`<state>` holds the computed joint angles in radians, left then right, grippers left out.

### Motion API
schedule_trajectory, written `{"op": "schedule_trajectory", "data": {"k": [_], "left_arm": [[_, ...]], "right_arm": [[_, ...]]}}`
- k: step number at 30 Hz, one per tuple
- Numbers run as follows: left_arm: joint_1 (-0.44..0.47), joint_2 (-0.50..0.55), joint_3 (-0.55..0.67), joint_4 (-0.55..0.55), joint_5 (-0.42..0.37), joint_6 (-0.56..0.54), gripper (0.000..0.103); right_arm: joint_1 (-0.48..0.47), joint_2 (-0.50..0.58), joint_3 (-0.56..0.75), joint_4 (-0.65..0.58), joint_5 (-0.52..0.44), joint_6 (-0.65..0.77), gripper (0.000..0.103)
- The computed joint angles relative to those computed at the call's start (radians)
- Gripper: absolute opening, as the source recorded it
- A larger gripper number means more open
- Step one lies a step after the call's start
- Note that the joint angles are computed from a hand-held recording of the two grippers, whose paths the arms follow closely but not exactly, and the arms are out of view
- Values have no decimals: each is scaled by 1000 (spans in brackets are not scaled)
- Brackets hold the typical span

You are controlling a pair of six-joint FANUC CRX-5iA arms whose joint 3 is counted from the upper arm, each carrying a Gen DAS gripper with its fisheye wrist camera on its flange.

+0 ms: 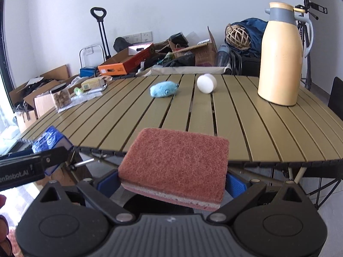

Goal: Collect trash
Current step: 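Carry the tissue pack and sponge with both tools over the black bin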

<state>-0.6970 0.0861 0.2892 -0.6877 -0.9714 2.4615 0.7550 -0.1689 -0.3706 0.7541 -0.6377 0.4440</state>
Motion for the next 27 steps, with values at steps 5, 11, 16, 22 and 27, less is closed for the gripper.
{"op": "schedule_trajectory", "data": {"k": [5,11,16,22,27], "left_arm": [[-17,5,-19,12,-41,-16,80],[-27,16,-42,31,-67,-27,80],[-30,33,-56,54,-74,-40,80],[-22,56,-78,95,-71,-58,80],[-3,81,-89,139,-67,-84,80]], "right_arm": [[8,-25,-38,-64,-5,29,100],[17,-38,-75,-139,-8,68,100],[18,-31,-91,-202,-12,107,100],[11,-6,-100,-282,-13,159,100],[6,15,-108,-334,-14,192,100]]}}
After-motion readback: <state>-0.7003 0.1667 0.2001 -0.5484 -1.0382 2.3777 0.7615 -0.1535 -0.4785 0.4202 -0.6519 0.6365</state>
